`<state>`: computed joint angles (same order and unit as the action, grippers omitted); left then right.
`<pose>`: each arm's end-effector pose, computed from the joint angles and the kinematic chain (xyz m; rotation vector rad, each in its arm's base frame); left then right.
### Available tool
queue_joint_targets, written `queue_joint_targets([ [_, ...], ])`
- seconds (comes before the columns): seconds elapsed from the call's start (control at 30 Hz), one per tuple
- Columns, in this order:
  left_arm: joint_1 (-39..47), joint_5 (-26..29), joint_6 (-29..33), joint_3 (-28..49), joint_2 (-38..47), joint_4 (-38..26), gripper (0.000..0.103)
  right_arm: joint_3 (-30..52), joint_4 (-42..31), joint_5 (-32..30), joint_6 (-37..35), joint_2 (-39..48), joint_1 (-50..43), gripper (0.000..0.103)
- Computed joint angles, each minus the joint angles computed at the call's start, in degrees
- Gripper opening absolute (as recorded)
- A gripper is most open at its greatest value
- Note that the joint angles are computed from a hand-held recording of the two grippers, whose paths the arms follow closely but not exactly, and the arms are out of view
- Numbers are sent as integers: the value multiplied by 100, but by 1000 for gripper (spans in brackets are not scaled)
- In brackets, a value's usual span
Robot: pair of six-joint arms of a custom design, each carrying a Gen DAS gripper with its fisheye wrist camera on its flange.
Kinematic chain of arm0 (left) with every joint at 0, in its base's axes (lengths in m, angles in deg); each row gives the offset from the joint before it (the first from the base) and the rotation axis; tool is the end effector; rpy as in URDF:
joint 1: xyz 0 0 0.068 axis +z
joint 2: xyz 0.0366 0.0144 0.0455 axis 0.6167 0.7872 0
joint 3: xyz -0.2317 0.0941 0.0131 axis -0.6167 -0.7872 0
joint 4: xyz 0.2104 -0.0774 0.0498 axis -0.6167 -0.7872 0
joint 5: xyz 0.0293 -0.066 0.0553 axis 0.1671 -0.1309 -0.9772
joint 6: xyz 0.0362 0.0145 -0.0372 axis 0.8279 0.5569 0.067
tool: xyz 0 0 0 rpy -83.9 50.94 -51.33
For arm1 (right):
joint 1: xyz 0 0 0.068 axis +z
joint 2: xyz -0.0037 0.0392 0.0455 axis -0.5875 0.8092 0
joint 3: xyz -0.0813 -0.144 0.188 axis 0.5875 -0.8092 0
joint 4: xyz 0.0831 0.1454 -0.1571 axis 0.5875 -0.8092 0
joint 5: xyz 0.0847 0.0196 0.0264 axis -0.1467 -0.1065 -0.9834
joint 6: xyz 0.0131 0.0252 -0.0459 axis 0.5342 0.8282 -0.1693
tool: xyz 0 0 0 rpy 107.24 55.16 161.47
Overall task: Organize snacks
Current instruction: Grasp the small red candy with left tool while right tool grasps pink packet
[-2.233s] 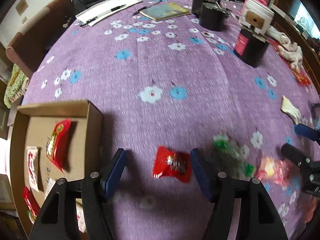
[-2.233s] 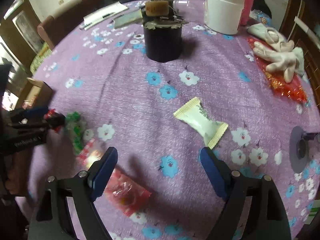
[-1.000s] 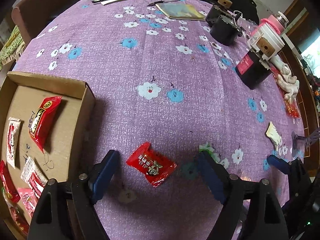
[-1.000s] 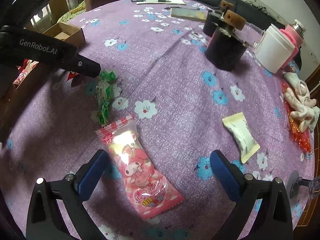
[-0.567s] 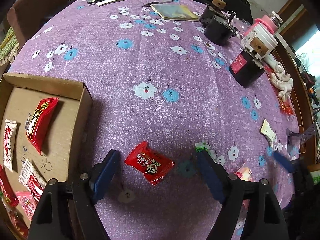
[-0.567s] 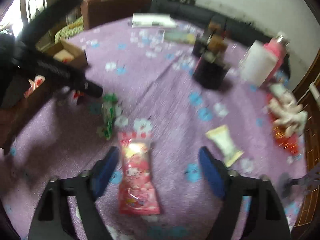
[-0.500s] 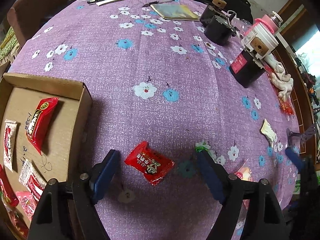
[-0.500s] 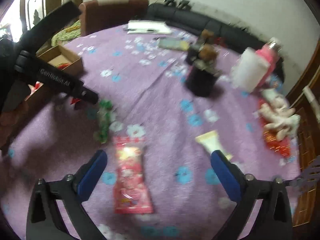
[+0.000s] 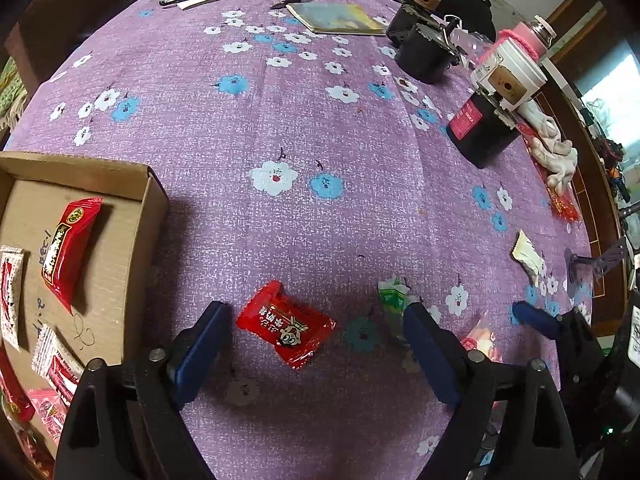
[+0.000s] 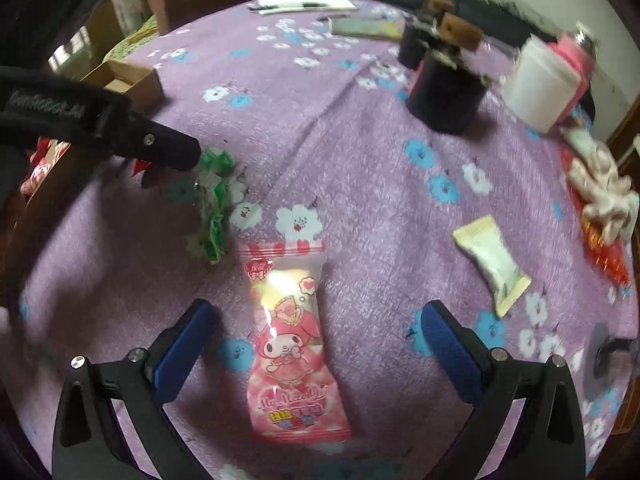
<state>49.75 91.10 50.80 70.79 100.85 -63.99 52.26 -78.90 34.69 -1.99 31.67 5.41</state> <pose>0.2991 0.0497 0.1769 0.3326 2.8564 -0.4082 0.1768 0.1445 0.1579 -0.2572 2.6902 0.0188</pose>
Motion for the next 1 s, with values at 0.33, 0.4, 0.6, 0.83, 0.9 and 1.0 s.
queue_joint_targets([
  [0.33, 37, -85, -1124, -511, -410, 658, 88, -73, 35, -4, 261, -49, 6, 103],
  [0.4, -53, -205, -1625, -595, -455, 720, 78, -66, 27, -10, 249, -47, -4, 103],
  [0.6, -669, -1335, -2743, -172, -208, 405, 77, -106, 5, 3, 321, -97, 35, 103],
  [0.83, -800, -1614, -3208, -36, -206, 115, 49, 113, -286, 153, 573, -202, -120, 35],
  [0.9, -608, -1130, -3099, 11, -192, 5, 20, 146, -381, -17, 597, -263, -290, 35],
  [1.0, -470, -890, -2923, -224, -356, 102, 19, 276, -508, 153, 724, -153, -145, 35],
])
